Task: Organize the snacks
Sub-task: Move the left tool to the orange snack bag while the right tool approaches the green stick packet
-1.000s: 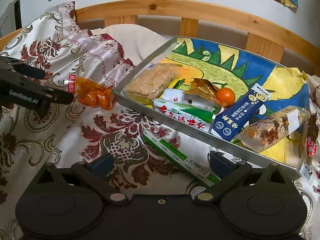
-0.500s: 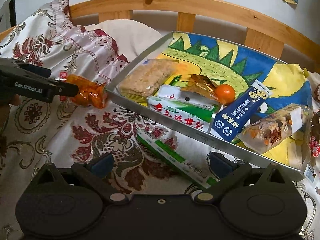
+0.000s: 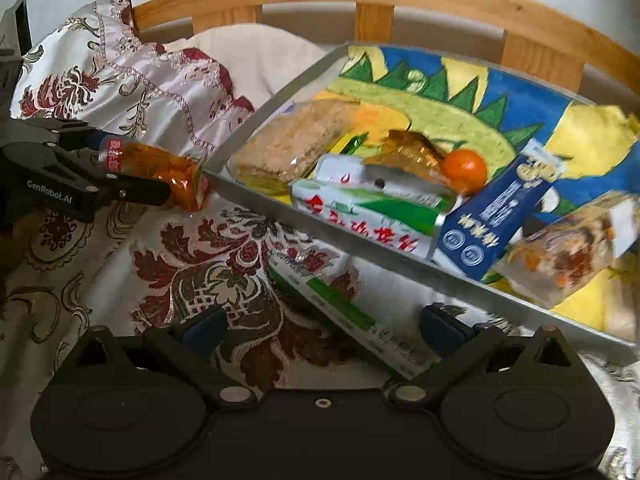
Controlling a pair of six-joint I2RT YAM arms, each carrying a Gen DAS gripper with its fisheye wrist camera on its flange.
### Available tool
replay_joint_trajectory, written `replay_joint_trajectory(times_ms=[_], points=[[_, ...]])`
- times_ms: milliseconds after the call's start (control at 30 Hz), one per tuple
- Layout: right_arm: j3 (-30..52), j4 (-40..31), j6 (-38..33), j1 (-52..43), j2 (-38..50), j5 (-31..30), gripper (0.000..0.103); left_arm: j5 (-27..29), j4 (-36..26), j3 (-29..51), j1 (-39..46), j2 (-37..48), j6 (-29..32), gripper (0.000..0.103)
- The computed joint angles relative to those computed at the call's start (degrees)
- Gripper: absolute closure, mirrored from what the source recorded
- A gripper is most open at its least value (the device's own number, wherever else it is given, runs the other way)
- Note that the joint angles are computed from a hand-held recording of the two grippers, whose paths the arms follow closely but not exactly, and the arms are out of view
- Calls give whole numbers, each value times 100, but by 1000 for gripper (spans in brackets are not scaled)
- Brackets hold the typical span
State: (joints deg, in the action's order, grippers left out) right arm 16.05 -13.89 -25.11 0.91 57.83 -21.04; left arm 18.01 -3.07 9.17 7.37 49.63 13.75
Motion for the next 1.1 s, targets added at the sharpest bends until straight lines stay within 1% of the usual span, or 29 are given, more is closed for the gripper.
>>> replay_joint_trajectory(times_ms=[100, 200, 300, 333, 433, 500, 567, 633, 667, 767, 833, 867, 900, 933, 967, 1033, 1067, 1100], points=[[54, 121, 70, 60, 290, 71, 1, 290, 211, 109, 220, 520, 63, 0], [176, -57, 121, 74, 393, 27, 1, 480, 281, 194, 218, 809, 238, 0], [282, -344, 175, 145, 352, 33, 1, 962, -91, 420, 256, 1120, 790, 1], [327, -450, 161, 145, 359, -26, 1, 1009, -196, 442, 194, 1116, 927, 1], [493, -898, 108, 118, 397, -274, 1, 775, -487, 453, -107, 896, 1097, 1], [622, -1246, 51, 97, 463, -469, 1, 950, -796, 552, -59, 894, 1325, 1], [730, -1538, 0, 118, 524, -613, 1, 1014, -878, 609, -2, 966, 1409, 1], [749, -1701, -20, 208, 462, -661, 1, 1072, -717, 497, 142, 847, 1314, 1], [747, -1733, -18, 273, 438, -667, 1, 992, -429, 371, 154, 746, 1061, 1], [691, -1680, 89, 367, 349, -661, 3, 417, 304, 246, -62, 893, 327, 1], [620, -1551, 242, 398, 276, -637, 9, 247, 572, 225, -126, 1093, 163, 2], [586, -1484, 271, 351, 265, -645, 11, 129, 644, 232, -188, 1190, 124, 7], [574, -1436, 304, 326, 261, -641, 16, 92, 658, 251, -218, 1266, 141, 11], [559, -1401, 348, 329, 234, -632, 21, 84, 654, 273, -244, 1333, 170, 13], [545, -1359, 385, 320, 211, -627, 24, 99, 649, 274, -267, 1356, 194, 14], [522, -1275, 491, 306, 177, -634, 33, 213, 751, 209, -261, 1340, 224, 15], [505, -1221, 549, 298, 167, -632, 35, 221, 811, 197, -314, 1362, 176, 16], [487, -1170, 619, 298, 148, -614, 40, 181, 825, 200, -367, 1371, 124, 19]])
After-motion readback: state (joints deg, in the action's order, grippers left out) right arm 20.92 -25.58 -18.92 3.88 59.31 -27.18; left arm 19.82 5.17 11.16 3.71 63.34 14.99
